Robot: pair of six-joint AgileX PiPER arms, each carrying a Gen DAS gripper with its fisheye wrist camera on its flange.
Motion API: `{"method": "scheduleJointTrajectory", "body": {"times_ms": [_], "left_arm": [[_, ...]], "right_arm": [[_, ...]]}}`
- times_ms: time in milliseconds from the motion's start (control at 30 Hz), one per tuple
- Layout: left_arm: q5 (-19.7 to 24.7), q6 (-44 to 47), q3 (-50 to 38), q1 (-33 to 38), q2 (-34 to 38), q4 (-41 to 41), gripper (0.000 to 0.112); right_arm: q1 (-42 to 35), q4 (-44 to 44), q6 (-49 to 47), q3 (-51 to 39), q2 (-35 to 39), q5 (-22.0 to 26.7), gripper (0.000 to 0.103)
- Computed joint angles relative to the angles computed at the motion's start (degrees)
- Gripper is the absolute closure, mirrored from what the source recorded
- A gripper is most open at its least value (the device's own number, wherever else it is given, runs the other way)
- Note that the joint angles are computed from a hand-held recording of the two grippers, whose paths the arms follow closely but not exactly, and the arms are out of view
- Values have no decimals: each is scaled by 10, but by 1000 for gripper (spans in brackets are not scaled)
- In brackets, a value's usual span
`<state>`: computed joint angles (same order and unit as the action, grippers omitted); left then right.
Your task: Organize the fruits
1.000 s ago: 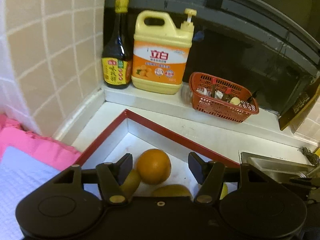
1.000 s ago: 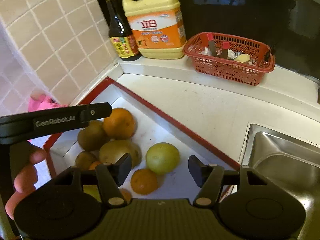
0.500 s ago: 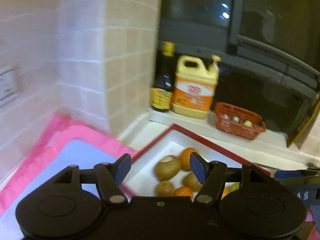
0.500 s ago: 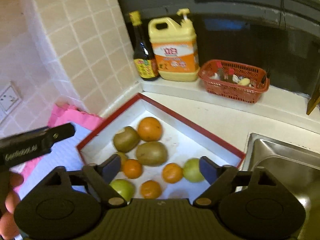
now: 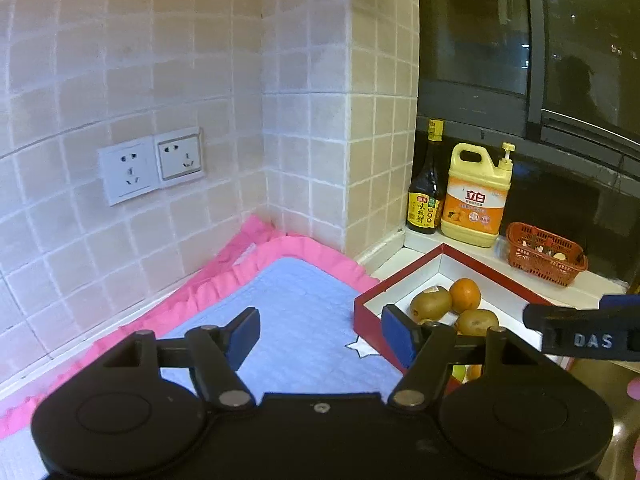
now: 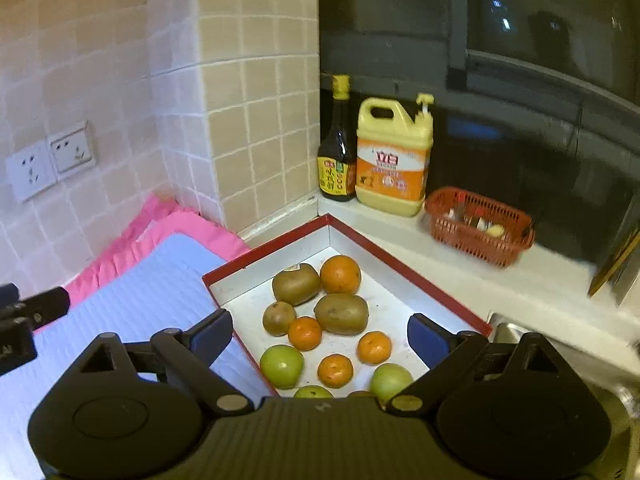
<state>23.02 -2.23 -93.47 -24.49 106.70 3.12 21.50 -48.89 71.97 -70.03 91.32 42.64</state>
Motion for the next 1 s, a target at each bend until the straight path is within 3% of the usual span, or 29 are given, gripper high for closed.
{"method": "scheduleJointTrajectory", "body": {"times_ms": [100,167,367,567,733,1000], "left_arm": [[-7,-9,30,-10,-22,16,32],[-12,22,42,-15,-27,-25,31],[18,43,27,-32,1,-53,31],[33,74,14,-29,15,-91,31],[46,20,0,-44,25,-10,31],[54,53,-8,-31,30,-52,31]], "right_arm": [[19,-15,12,-1,-5,21,6],[32,-30,25,1,-7,38,6],[46,-48,45,12,-8,73,6],[44,-40,56,26,-10,78,6],[45,-39,56,23,-6,79,6],[44,-42,57,21,-3,82,6]]}}
